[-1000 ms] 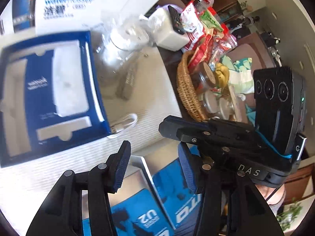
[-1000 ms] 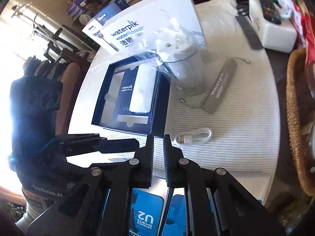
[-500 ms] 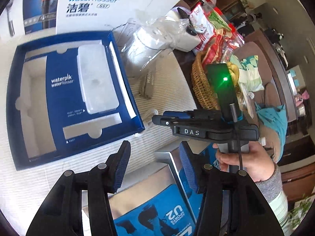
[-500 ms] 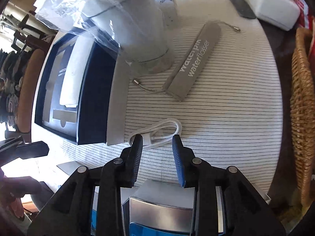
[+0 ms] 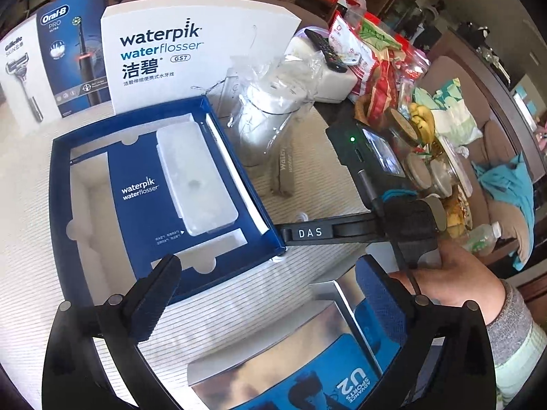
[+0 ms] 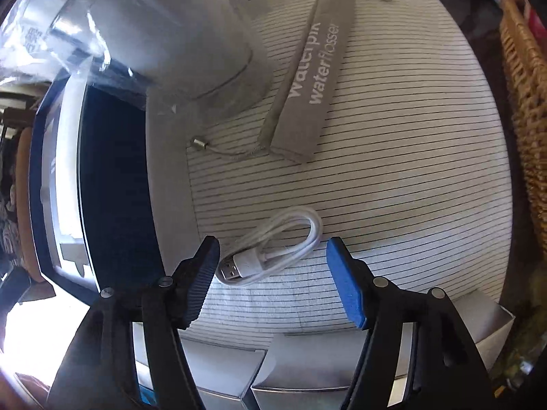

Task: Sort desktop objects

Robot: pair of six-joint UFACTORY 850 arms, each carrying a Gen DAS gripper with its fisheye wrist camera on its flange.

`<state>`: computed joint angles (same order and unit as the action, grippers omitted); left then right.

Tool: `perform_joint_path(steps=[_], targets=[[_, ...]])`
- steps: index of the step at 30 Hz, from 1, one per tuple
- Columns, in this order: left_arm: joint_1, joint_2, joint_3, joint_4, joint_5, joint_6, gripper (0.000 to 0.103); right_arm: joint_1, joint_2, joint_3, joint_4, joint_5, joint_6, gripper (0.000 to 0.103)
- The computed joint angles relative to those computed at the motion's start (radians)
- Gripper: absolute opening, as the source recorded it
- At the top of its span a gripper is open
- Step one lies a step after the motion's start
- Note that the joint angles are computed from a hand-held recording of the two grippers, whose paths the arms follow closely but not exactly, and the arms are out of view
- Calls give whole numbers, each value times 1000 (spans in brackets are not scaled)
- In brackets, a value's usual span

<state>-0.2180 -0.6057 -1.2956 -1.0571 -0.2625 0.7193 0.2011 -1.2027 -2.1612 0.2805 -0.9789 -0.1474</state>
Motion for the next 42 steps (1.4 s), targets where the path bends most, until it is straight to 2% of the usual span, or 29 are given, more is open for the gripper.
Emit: perform_joint_path(steps=[7,12,16,18,21,22,23,27,34,42], targets=[[9,9,21,-138,1,135,103,11,35,56,-50,62,127,63],[-2,37,52,-249,67,254,103,25,35,45,-115,63,177,59],[-1,54,67,-273,93,278,103,36,66,93,-142,110,141,42],[1,59,72,-246,98,253,103,32,76,107,-124,119,119,39],[3,68,81,-247,105,255,103,18,86,117,-74,119,79,28],[3,70,84,-252,106,262,103,12,92,122,-63,122,70,18],[3,72,85,-251,106,261,103,7,97,124,-52,121,59,13],[4,75,87,-255,99,262,103,-11,111,138,-22,117,17,12],[12,74,96,-451,6,464,103,-53,186,197,139,139,-129,12],[72,35,99,-708,-269,579,103,-84,338,322,338,142,-338,11]])
